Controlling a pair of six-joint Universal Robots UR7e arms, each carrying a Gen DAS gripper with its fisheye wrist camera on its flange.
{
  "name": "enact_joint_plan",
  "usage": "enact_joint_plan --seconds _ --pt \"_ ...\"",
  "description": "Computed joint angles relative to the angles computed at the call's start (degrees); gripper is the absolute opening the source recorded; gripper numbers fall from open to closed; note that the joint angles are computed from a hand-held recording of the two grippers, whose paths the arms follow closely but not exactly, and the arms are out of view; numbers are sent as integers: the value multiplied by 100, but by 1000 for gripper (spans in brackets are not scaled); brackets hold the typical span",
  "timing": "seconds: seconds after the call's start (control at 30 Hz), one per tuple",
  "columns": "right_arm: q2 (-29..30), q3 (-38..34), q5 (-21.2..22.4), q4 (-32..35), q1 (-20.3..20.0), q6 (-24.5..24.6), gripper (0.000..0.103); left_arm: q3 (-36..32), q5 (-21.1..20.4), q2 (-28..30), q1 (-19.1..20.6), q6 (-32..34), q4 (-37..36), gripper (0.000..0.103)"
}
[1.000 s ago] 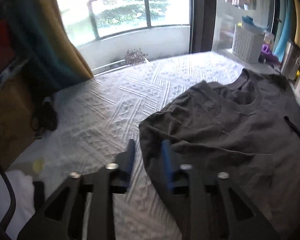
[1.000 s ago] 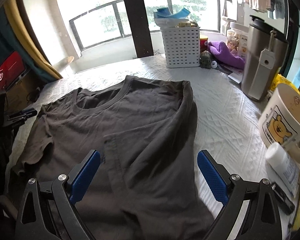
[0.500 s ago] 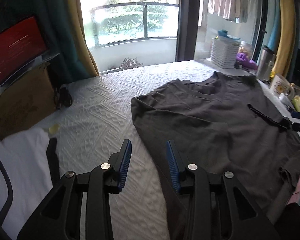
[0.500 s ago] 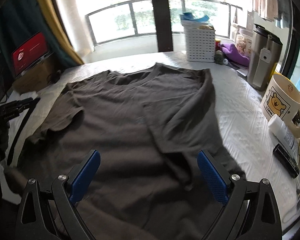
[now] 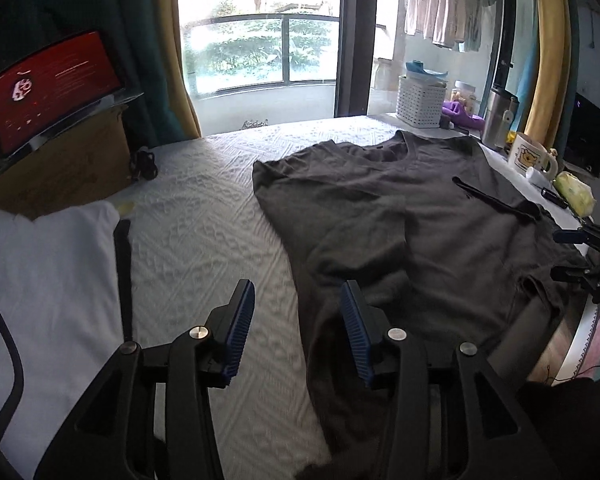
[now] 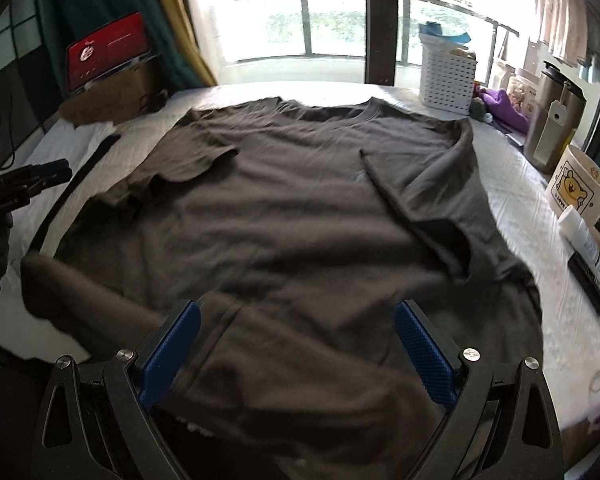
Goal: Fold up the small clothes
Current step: 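Grasp the grey shirt hem with the right gripper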
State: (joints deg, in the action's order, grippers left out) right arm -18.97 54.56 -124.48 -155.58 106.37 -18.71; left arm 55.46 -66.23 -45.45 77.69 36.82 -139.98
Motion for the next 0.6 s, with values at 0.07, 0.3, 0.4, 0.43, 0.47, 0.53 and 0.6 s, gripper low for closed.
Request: enact_joint_plan --seconds 0.07,0.3,0.4,0.43,0.47,0.53,0.6 --pt "-54 188 -22 -96 46 -19 98 293 -29 -178 6 -44 -138 45" --pt "-97 603 -69 -190 175 -38 98 991 -155 -606 52 -304 -399 48" --pt "95 526 -421 -288 258 -334 98 1106 -132 -673 72 -364 -417 49" --pt "161 488 -563 -322 279 -435 98 1123 -112 -684 75 -379 -406 50" --pt "217 466 -689 -389 295 -564 98 1138 -102 -692 78 -399 -410 50" --pt "286 452 -886 -574 313 -802 98 1161 -107 -713 88 -419 -399 50" --pt "324 454 -1097 -818 319 -1051 98 1170 -107 -722 100 -440 -392 50"
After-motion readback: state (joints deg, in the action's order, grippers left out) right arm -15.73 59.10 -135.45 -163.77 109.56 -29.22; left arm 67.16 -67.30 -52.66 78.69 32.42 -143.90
